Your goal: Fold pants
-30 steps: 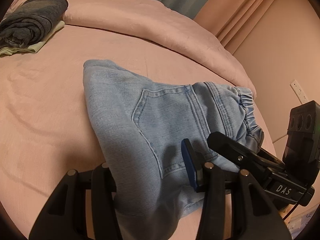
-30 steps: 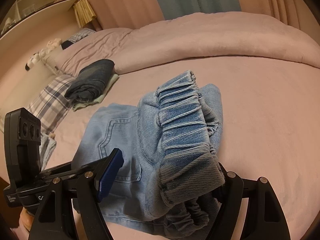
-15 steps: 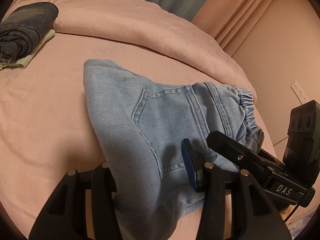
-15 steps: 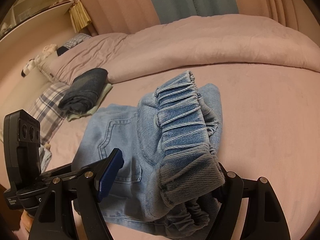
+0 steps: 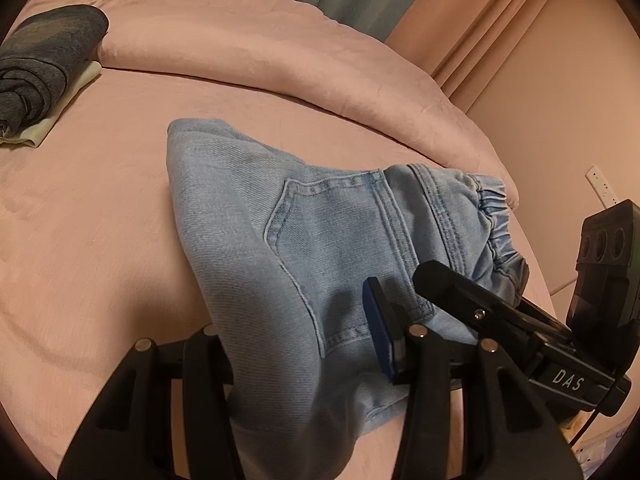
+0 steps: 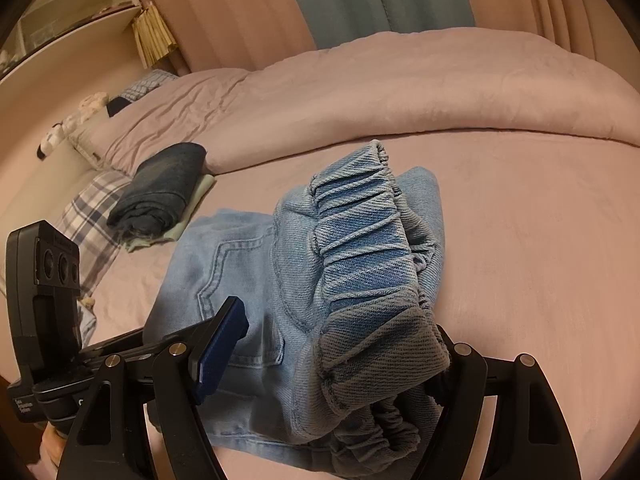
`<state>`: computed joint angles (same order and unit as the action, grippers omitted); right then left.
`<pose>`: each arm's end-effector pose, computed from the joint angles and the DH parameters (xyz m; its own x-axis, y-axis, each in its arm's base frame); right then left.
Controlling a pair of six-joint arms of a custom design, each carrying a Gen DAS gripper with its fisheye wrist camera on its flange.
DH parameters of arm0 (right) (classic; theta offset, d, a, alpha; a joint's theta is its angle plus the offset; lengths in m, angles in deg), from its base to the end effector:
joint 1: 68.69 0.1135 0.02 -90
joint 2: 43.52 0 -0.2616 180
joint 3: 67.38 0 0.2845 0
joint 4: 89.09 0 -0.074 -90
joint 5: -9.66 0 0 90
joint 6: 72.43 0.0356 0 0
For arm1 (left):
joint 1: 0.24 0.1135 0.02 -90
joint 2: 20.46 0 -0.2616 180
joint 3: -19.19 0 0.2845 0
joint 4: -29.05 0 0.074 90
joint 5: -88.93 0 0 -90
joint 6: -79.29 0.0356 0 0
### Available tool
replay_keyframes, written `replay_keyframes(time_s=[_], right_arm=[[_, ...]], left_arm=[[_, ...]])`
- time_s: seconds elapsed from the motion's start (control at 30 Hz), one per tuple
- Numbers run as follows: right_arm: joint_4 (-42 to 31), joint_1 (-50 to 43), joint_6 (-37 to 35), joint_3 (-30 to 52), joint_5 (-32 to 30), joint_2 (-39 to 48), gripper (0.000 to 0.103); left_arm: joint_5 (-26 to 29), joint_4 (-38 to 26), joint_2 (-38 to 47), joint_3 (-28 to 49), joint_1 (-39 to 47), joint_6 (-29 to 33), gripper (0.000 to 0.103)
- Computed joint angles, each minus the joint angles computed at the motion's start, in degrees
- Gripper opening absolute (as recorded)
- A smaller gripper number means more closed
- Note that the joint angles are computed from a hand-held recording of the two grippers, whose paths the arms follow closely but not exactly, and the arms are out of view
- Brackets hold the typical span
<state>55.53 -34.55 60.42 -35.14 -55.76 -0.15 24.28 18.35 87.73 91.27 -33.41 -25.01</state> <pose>0.1591 0.0900 0.1611 -0.6262 0.3226 -0.7098 0.2079 0.9465 0.2468 0.3300 -0.2339 0.1170 -0.7741 0.2393 -0.5861 0.5661 0.6762 -0.4715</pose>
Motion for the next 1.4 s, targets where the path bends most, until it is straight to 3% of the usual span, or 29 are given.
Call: replay_keyframes(time_s=[0.6,1.4], right_arm=[[5.4,-6.3,-5.2,1.4,-4.2,5.0,0.079],[9.7,-11.0,-6.8,2.3,-9.3,12.0,0.080]], left_arm=[[-0.2,1.3,-1.2,-2.2,1.0,0.0,0.047],[-1.4,-3.3,-1.6,-1.3,1.3,0.6,0.048]])
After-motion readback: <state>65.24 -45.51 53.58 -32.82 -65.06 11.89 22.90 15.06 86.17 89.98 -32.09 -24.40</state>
